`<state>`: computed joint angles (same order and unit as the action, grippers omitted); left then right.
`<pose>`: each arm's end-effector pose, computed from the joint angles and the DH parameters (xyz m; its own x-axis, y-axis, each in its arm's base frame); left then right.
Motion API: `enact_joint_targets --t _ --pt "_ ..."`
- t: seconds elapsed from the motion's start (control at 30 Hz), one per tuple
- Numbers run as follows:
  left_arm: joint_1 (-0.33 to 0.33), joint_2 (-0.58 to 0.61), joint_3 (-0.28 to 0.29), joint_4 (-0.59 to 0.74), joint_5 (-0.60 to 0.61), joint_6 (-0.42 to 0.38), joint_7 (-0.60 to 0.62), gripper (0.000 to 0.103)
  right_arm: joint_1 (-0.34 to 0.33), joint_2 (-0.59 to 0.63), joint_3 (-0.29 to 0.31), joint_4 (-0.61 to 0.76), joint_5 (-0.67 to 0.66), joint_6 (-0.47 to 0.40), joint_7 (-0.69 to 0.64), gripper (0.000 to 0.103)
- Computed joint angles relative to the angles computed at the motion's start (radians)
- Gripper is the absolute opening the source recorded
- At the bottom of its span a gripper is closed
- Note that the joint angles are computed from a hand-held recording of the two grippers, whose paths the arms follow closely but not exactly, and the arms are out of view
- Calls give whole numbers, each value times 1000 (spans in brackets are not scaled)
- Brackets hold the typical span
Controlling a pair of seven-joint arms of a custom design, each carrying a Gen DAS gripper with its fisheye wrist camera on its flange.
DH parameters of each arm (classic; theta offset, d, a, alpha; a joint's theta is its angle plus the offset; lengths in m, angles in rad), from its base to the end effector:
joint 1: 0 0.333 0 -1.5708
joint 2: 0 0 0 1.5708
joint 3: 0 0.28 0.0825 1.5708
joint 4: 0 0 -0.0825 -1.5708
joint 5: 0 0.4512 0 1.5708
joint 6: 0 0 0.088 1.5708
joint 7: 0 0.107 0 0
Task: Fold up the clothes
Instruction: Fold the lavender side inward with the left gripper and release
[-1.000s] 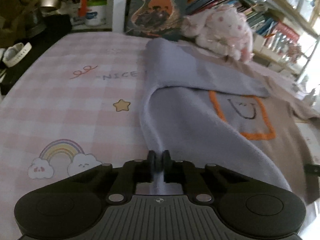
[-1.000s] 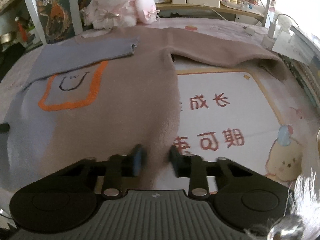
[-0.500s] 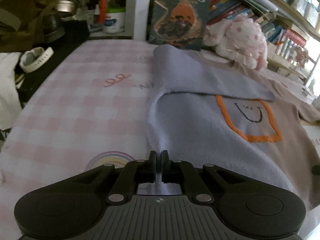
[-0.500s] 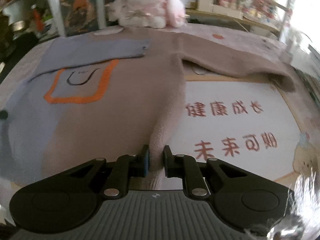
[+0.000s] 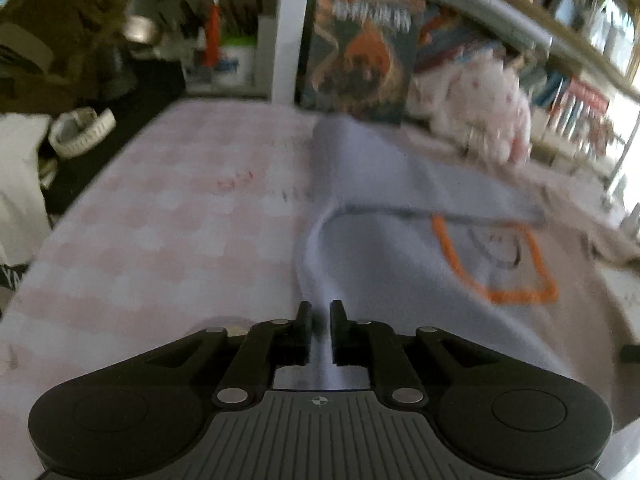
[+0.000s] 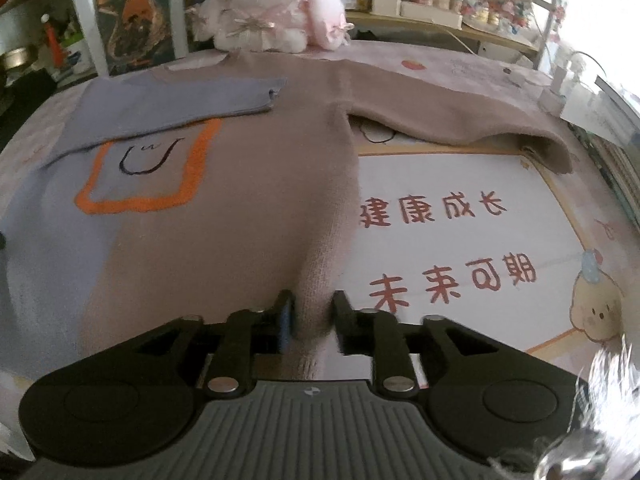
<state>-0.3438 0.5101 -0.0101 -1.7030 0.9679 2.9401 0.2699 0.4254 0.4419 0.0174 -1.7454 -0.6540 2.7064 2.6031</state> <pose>0.6755 -0.3057 0.2892 0.0019 -0.9899 0.1419 -0.6853 -0.1046 -0.7207 0.6560 0.3333 0.3024 -0.0511 -0.9976 -0.0469 -0.7975 0.0690 -0.5993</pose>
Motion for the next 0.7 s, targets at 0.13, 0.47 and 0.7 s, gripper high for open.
enact_joint_targets --t 0.13,0.47,0.7 --pt "-48 -22 47 3 130 20 -92 41 10 -32 -25 -28 -34 20 77 44" --pt "-66 38 -22 85 57 -54 46 51 -44 -55 -41 -43 -83 50 130 69" --pt "-130 93 -37 188 29 -194 20 58 -177 0 10 -3 98 131 -83 71"
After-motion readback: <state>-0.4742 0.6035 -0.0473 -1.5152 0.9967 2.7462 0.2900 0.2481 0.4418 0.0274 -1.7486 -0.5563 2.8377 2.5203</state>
